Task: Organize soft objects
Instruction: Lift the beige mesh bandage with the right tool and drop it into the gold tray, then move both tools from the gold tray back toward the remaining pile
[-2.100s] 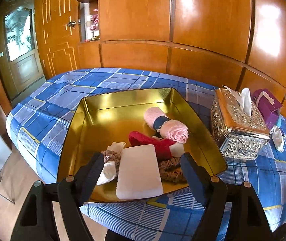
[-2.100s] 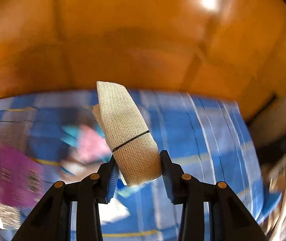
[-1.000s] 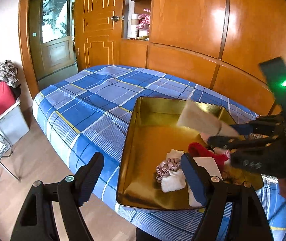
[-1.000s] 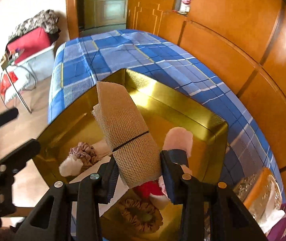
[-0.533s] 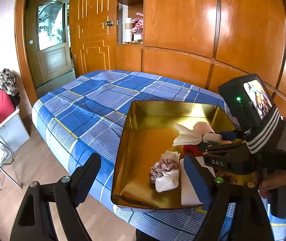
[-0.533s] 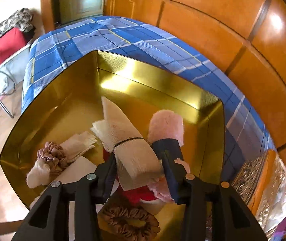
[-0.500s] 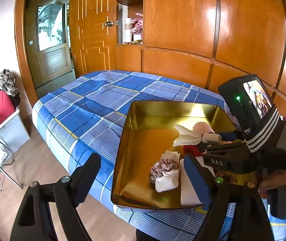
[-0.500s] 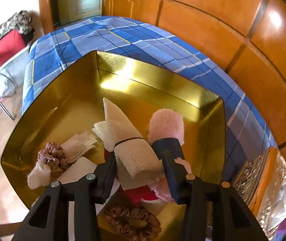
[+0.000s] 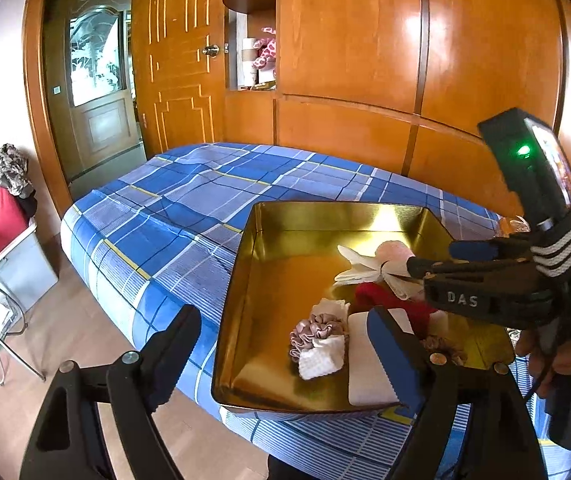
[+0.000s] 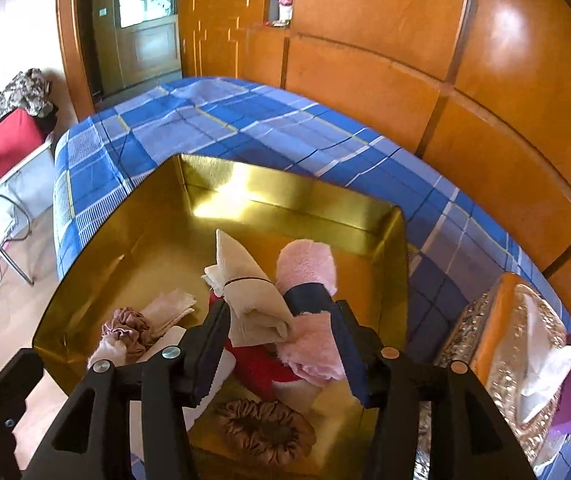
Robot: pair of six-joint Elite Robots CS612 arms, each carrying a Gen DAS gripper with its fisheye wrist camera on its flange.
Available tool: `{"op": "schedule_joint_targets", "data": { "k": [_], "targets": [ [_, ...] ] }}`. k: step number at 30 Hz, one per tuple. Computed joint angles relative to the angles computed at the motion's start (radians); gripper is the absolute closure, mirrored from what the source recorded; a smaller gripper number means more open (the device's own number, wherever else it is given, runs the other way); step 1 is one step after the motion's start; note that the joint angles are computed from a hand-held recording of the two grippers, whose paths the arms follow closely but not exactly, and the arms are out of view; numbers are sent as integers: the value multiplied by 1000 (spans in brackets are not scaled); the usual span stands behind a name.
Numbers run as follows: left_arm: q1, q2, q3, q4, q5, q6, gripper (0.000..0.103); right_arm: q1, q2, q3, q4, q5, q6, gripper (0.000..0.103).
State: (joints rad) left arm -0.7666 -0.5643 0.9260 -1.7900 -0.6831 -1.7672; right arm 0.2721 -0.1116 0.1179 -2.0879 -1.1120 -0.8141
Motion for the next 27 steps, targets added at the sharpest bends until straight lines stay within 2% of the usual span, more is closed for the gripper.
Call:
{"op": "schedule_joint_targets", "data": {
  "k": [2, 10, 14, 20, 24, 27],
  "targets": [
    [-1, 2, -3, -1, 3, 5, 17, -5, -43, 89, -68, 6, 16, 50],
    [-2, 10, -13, -23, 9, 42, 17, -23, -132, 277, -269, 22, 65, 50],
    [-3, 12, -17, -25, 13, 47, 17, -32, -176, 381, -440, 3, 109, 50],
    [-5, 22, -35, -3, 15, 39, 17, -50, -214, 463, -613, 0, 180, 50],
    [-6, 34, -56, -10, 13, 63, 17, -64, -231, 501, -681, 3, 194, 50],
    [-7, 48, -80, -18, 11, 92, 17, -75, -237, 509, -690, 8, 210, 50]
  ]
}}
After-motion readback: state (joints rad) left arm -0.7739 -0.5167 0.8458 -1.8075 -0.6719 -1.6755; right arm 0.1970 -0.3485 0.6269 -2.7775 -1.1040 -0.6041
